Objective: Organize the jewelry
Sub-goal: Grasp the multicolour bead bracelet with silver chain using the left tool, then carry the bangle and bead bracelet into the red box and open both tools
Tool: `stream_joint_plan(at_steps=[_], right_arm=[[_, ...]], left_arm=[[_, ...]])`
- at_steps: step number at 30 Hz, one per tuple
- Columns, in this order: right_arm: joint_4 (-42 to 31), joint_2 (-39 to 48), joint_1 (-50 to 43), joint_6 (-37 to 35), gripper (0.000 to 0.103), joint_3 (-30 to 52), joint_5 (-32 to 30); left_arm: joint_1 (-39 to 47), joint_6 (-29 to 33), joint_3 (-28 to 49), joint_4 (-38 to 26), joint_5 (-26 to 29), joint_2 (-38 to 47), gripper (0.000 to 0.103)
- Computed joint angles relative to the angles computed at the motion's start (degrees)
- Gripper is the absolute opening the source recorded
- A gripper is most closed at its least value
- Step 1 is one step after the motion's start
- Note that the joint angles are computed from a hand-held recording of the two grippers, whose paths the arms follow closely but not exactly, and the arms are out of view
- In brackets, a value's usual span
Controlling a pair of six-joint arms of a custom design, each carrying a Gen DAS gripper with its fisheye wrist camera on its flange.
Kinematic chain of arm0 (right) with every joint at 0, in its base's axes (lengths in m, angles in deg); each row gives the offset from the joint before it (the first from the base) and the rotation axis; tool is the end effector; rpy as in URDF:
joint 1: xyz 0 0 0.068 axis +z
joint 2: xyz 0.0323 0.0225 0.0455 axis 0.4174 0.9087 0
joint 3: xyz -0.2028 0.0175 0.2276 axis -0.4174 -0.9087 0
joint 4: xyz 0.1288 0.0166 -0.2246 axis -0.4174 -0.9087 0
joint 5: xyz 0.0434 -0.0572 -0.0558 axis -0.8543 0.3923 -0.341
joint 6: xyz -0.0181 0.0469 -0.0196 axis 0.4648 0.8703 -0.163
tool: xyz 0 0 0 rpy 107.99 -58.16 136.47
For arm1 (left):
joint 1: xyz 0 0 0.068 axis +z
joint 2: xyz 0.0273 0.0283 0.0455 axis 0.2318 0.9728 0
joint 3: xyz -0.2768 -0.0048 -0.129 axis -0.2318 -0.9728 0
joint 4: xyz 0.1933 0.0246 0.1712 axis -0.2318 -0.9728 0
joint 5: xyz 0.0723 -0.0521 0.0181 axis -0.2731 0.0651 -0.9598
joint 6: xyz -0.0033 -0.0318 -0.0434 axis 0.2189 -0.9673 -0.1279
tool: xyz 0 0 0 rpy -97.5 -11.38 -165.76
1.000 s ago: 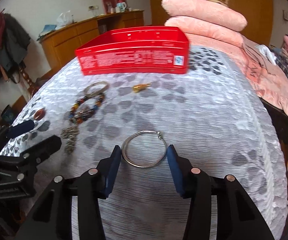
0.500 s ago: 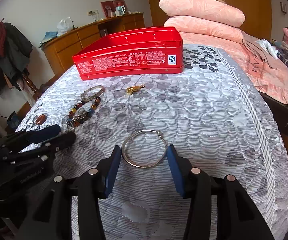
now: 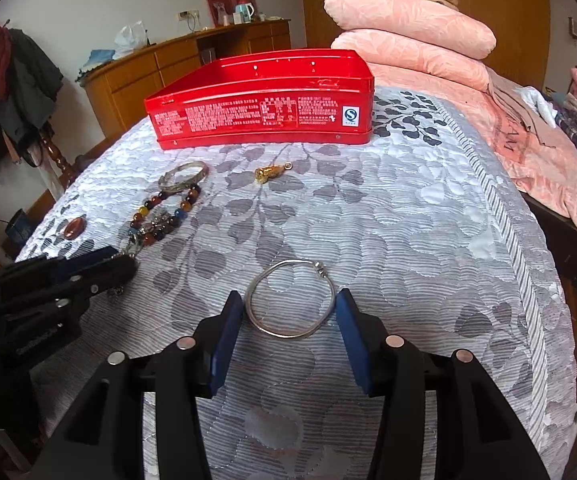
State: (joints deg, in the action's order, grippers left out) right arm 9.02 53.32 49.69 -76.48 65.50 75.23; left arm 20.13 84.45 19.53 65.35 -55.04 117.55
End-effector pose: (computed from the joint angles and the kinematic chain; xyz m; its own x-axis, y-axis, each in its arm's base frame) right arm 0.2842 0.1361 0.1243 -0.7074 -0.2694 -0.6534 -0.4328 0.8960 0.0991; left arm 0.2444 0.0237 0.1241 -0.7474 -0.1304 -0.6514 -0.0586 0.9897 -0.1309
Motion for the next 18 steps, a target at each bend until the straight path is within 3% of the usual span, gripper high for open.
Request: stream_joint_plan(at_steps=[3,9,18], right_arm=[[0.07,-0.02,0.83,-0.20,0.048,-0.06,1.61],[0.28,-1.44,-0.33,0.30,0.047,-0.95,-0.72],[-2.22,-6.39,-0.91,-0.35,0.047,0.67,-2.01]], left_arm=[[0.08,-0.14,-0.57,1.02,0.36,-0.03,0.020],[5.12,-0.17,-2.99,1.04,7.77,-4.00,0.019],[8.06,0.43,-1.57,-3.83,10.46,-13.54,0.019]])
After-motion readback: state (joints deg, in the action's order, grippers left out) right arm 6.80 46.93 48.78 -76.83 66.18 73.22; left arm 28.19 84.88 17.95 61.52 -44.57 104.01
